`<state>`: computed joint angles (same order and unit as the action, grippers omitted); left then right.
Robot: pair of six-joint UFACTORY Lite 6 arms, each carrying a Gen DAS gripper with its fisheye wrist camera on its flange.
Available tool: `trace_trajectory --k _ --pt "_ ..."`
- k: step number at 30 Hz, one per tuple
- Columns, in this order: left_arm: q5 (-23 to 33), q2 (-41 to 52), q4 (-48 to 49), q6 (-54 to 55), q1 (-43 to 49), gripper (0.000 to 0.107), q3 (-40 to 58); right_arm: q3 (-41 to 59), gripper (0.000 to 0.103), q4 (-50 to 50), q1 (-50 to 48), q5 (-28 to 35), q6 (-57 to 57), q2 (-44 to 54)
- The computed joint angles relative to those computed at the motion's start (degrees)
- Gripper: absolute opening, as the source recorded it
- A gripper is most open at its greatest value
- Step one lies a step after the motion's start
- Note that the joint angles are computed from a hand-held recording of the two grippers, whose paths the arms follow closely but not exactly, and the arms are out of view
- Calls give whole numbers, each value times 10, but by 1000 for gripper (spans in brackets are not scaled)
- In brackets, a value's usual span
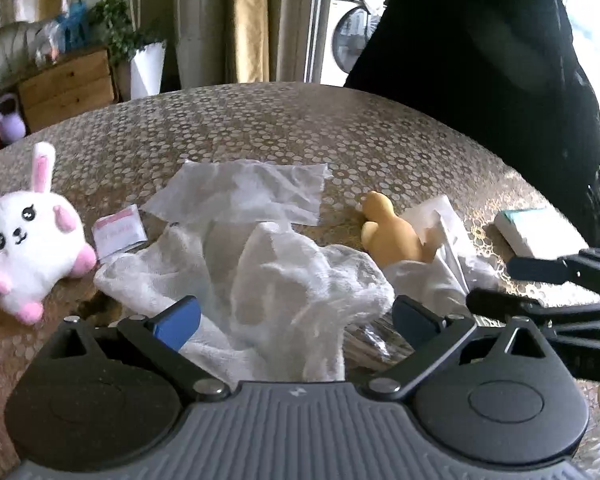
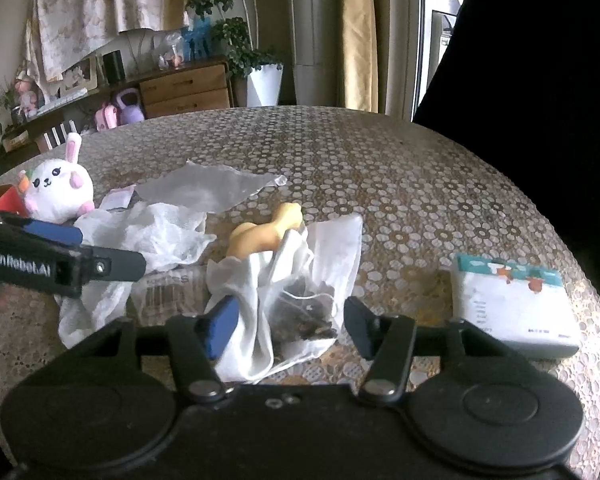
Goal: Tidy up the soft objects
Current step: 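Grasp the white gauze cloth with the left tool while the right tool grasps the clear plastic bag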
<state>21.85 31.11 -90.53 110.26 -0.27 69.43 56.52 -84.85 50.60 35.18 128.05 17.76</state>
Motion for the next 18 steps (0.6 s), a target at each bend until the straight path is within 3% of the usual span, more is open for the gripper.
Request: trace_trajectory --k 8,12,18 --pt "-63 16 -119 101 10 103 13 13 57 -11 -21 -17 5 14" --pt "-80 41 -43 10 34 103 50 14 58 -16 -30 -23 6 20" --pt "-53 79 105 -134 49 102 93 16 56 -32 -51 -52 28 35"
